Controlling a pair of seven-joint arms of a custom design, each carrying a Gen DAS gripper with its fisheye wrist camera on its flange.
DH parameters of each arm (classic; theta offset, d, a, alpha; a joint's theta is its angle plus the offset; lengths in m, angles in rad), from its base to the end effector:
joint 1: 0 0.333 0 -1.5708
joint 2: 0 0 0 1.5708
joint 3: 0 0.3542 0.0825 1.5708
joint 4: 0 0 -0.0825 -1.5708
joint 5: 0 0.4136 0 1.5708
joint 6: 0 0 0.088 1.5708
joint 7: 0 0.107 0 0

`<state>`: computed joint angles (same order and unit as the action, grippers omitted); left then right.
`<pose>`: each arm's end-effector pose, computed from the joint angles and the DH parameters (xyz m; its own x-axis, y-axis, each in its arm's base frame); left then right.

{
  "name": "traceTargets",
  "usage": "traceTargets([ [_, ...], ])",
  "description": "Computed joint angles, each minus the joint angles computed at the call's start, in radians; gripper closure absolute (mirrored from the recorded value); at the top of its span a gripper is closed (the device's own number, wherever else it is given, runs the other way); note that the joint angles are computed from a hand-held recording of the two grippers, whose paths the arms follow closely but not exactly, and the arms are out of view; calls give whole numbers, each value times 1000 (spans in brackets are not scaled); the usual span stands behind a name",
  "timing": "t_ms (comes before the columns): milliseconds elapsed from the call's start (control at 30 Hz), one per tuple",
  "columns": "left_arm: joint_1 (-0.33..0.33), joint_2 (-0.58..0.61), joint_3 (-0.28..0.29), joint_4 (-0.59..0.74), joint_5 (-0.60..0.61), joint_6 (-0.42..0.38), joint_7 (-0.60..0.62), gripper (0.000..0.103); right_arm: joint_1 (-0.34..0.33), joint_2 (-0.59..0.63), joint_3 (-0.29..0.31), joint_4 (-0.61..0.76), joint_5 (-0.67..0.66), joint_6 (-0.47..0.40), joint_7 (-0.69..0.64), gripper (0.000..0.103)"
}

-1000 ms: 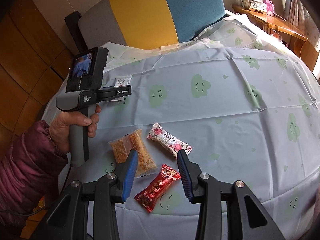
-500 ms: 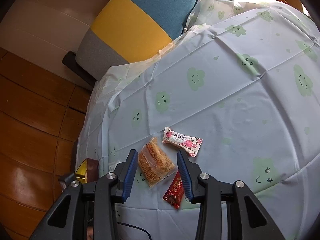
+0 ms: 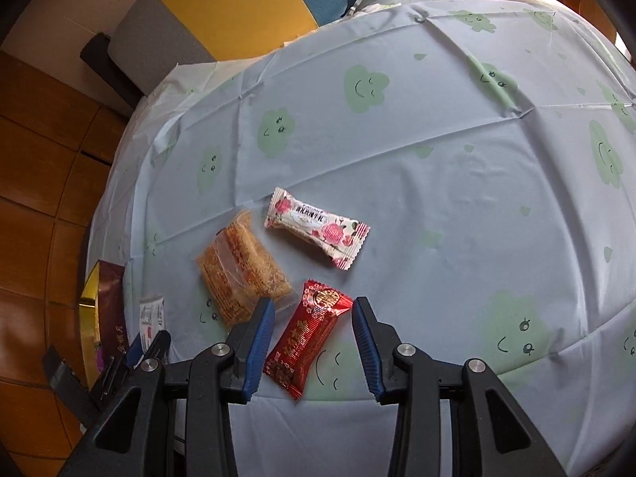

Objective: Organize snacks
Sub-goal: 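Hold the white snack in the left tool while the right tool grasps the red wrapped snack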

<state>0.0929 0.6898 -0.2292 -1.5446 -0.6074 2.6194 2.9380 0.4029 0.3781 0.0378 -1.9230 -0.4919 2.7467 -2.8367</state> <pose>0.7832 -0.0580 0.3032 -0.7951 -0.6023 -0.0711 -0.4510 0.6655 -0.5947 0.6196 0.3108 0.3555 -0.7404 -0.5070 -0.4413 -0.4601 0.8609 -0.2171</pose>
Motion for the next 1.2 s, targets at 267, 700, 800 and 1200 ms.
traceTargets([
  [267, 30, 1, -27, -9, -54, -4, 47, 69, 2, 84, 32, 110, 94, -96, -24, 62],
  [700, 36, -1, -30, -13, -86, -5, 78, 69, -16, 219, 122, 404, 215, -476, -706, 80],
  [800, 40, 0, -34, -13, -97, -6, 85, 69, 6, 214, 97, 389, 215, -464, -735, 80],
  [1200, 18, -15, -20, -35, -97, 36, 95, 70, 70, 204, 41, 380, 127, -510, -643, 80],
])
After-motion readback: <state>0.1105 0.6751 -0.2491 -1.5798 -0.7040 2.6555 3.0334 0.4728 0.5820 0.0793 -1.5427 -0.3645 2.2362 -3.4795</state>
